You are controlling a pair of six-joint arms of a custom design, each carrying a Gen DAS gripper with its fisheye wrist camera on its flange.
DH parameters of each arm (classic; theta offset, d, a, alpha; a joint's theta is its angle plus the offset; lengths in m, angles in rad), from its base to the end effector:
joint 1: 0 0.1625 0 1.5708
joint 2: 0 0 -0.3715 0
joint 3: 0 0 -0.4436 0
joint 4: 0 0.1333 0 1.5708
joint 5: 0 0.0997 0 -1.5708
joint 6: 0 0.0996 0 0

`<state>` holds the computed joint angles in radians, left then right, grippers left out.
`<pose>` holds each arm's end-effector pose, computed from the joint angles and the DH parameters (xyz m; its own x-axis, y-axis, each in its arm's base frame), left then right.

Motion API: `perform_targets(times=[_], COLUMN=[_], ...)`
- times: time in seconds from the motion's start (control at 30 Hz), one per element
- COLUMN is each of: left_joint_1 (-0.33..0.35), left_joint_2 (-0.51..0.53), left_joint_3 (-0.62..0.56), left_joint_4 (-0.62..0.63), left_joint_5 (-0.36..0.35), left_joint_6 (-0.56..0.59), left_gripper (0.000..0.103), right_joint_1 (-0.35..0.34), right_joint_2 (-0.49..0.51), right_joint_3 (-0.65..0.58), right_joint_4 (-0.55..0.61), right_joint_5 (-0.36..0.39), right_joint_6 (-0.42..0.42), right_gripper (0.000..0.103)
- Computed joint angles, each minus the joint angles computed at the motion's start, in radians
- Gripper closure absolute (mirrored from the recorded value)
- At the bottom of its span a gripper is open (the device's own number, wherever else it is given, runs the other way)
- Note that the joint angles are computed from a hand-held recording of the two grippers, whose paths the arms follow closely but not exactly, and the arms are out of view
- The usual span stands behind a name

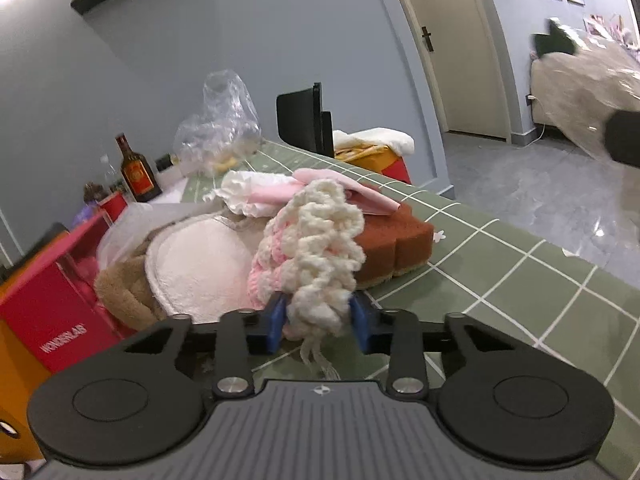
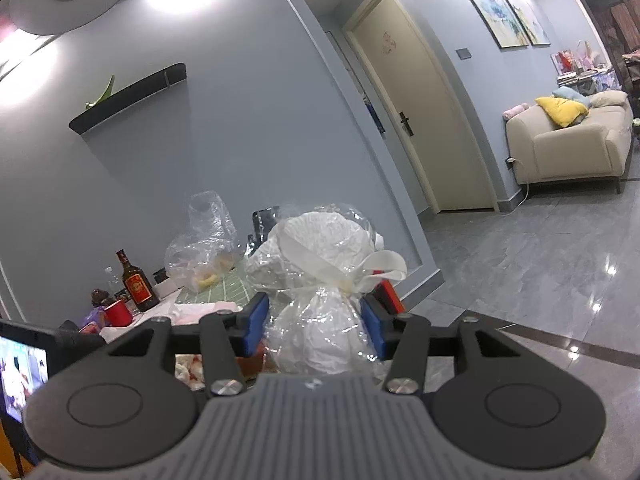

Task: Organize soft objects
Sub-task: 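Grasp the pink-and-white crocheted piece with the left gripper while the right holds the bag, then carry the crocheted piece with the left gripper over the orange box while the right carries the bag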

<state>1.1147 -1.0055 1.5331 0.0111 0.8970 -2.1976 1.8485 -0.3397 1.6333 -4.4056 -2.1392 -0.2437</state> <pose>-0.0879 -0.6229 0.1274 -0.3669 0.2929 -0.8830 0.8918 0.3808 -0.2442 0.2297 -0.5153 -0.0432 -0.9277 0.2711 0.2566 -0.2390 0.0967 -0.9662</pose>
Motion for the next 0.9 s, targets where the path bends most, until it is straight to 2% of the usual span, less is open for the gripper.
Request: perform_targets(times=[0.13, 0.27, 0.43, 0.63, 0.73, 0.8, 0.9], left_joint_1=[-0.008, -0.005, 0.016, 0.045, 0.064, 0.078, 0.09], left_joint_2=[-0.057, -0.103, -0.157, -0.255, -0.274, -0.286, -0.311], left_joint_3=[0.06, 0.058, 0.03, 0.077, 0.05, 0.031, 0.015], left_joint_4=[-0.028, 0.06, 0.234, 0.233, 0.278, 0.308, 0.322], left_joint_5=[0.021, 0.054, 0.145, 0.268, 0.33, 0.376, 0.408], left_joint_6=[-0.002, -0.09, -0.195, -0.199, -0.245, -0.288, -0.336], left_gripper=[0.072, 0.072, 0.074, 0.074, 0.074, 0.074, 0.074], right_joint_1=[0.008, 0.01, 0.016, 0.033, 0.04, 0.033, 0.035], right_joint_2=[0.005, 0.002, 0.004, 0.014, 0.022, 0.023, 0.03], right_joint_3=[-0.011, -0.003, -0.003, -0.02, -0.032, -0.034, -0.056], right_joint_4=[0.015, 0.015, 0.021, 0.045, 0.068, 0.103, 0.184], right_joint_5=[-0.009, 0.006, 0.03, 0.054, 0.076, 0.124, 0.146], right_joint_6=[-0.024, -0.034, -0.021, -0.047, -0.058, -0.045, -0.003], right_gripper=[0.053, 0.053, 0.053, 0.053, 0.053, 0.053, 0.053])
